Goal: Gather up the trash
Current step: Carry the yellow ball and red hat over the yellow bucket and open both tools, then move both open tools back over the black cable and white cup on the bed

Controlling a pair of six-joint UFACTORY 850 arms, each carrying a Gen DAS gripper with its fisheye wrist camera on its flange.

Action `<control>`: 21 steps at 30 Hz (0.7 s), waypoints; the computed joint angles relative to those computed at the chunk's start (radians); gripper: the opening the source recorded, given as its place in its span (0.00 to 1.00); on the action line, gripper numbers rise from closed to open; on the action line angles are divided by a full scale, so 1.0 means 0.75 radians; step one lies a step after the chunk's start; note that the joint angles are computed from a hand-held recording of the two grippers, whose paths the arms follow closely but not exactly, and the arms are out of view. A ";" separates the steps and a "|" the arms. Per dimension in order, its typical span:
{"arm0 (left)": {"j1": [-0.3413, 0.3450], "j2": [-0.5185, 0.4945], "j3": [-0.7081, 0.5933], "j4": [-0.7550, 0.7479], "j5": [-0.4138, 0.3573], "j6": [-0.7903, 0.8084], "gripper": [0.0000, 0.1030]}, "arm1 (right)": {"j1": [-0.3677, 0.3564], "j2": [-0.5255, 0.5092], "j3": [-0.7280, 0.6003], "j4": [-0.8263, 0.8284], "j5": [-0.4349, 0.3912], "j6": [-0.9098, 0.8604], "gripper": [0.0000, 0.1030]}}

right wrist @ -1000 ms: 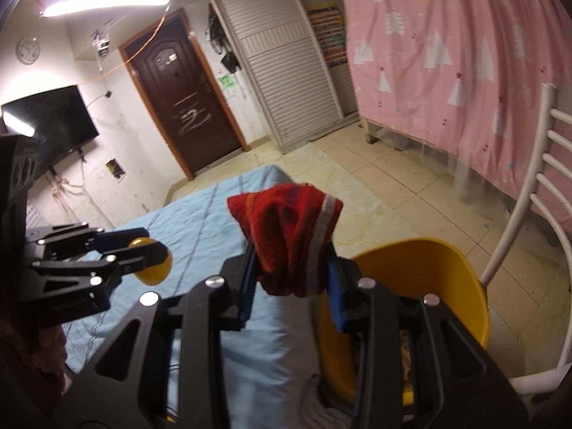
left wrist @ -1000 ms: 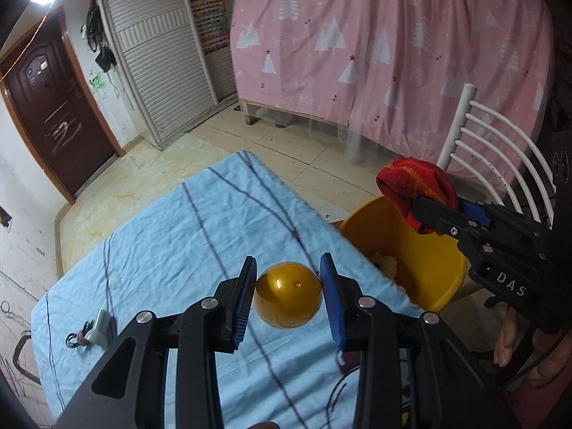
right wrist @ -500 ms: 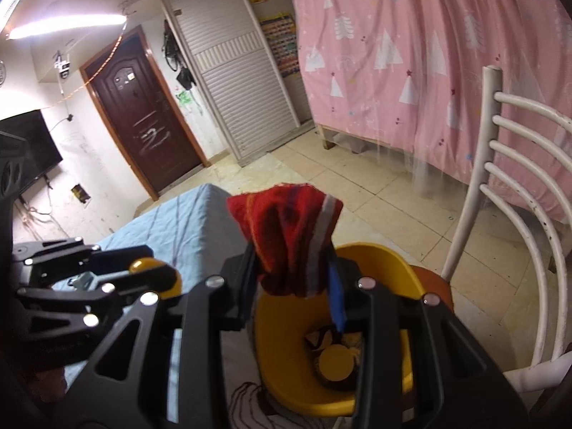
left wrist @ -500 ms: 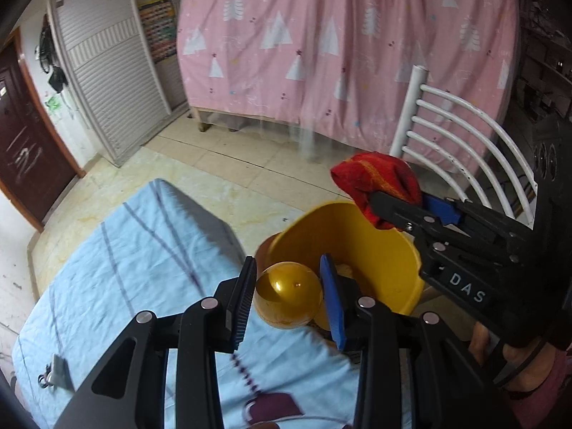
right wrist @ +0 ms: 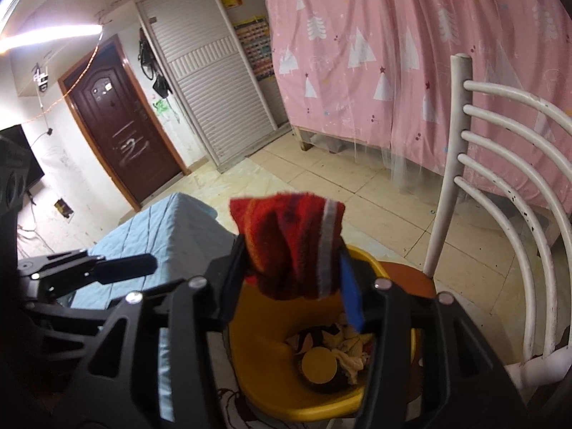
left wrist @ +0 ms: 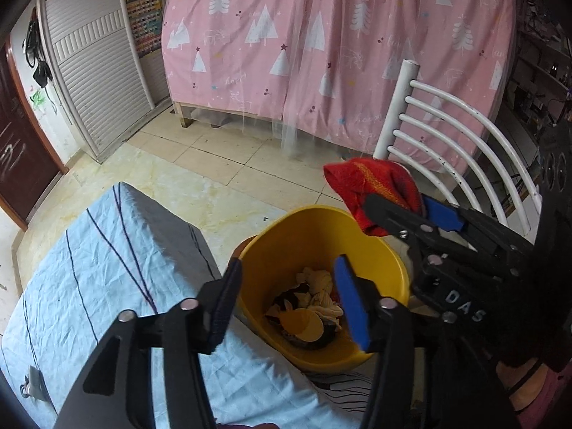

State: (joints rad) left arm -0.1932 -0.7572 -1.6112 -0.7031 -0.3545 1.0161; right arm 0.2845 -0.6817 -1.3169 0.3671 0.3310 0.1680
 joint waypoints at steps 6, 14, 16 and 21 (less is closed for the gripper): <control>0.030 0.012 0.006 0.016 0.008 -0.036 0.47 | 0.011 -0.009 -0.015 0.020 0.003 -0.021 0.54; 0.123 0.083 0.082 -0.121 0.040 0.067 0.47 | 0.042 -0.021 -0.061 0.111 -0.022 -0.133 0.59; 0.151 0.099 0.096 -0.159 0.043 0.094 0.47 | 0.051 -0.028 -0.080 0.113 -0.037 -0.147 0.59; 0.220 0.139 0.134 -0.262 0.065 0.167 0.47 | 0.088 -0.057 -0.151 0.045 -0.079 -0.127 0.61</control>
